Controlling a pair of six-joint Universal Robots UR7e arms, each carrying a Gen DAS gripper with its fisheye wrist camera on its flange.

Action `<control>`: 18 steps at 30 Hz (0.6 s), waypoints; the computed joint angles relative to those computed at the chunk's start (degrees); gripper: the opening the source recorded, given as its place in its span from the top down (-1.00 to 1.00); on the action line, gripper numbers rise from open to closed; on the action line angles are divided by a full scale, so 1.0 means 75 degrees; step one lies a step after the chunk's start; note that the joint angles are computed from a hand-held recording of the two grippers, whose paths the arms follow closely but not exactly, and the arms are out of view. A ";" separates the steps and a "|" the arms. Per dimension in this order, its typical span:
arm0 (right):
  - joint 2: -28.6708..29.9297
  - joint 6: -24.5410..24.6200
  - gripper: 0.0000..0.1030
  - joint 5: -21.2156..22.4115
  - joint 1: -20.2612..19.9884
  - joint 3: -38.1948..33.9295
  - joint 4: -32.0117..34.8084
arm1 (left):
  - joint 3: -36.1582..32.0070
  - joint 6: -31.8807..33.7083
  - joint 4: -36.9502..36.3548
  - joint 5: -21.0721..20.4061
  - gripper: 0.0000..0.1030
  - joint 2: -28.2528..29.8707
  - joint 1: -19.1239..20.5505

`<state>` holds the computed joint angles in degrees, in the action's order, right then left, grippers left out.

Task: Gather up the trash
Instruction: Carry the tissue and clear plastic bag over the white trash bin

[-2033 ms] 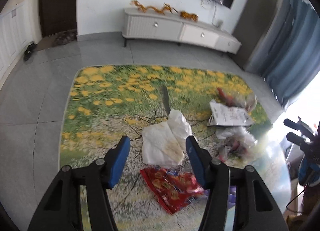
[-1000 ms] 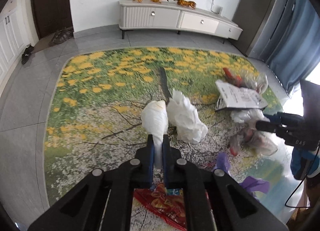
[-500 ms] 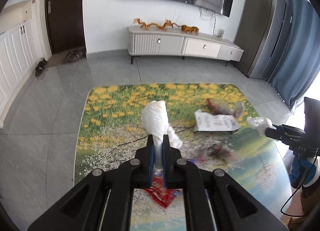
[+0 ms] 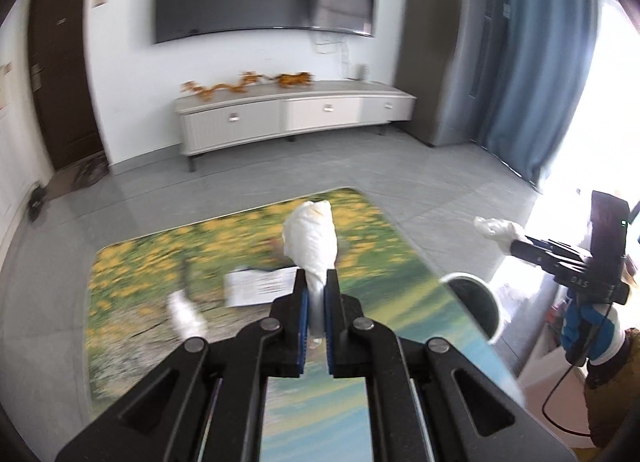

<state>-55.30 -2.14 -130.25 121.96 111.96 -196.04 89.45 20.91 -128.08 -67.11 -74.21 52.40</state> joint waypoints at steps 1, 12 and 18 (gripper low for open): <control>-0.0190 0.0043 0.45 -0.0225 -0.0015 0.0261 -0.0158 | 0.0072 -0.0008 -0.0002 -0.0065 0.88 0.0070 -0.0124; -0.1475 0.1383 0.45 -0.1528 -0.0764 0.2270 -0.0546 | 0.0600 -0.0445 0.0121 -0.0905 0.87 0.1537 -0.1070; -0.1782 0.1812 0.45 -0.1422 -0.1552 0.2878 -0.0602 | 0.0626 -0.0686 0.0132 -0.1339 0.87 0.2446 -0.1250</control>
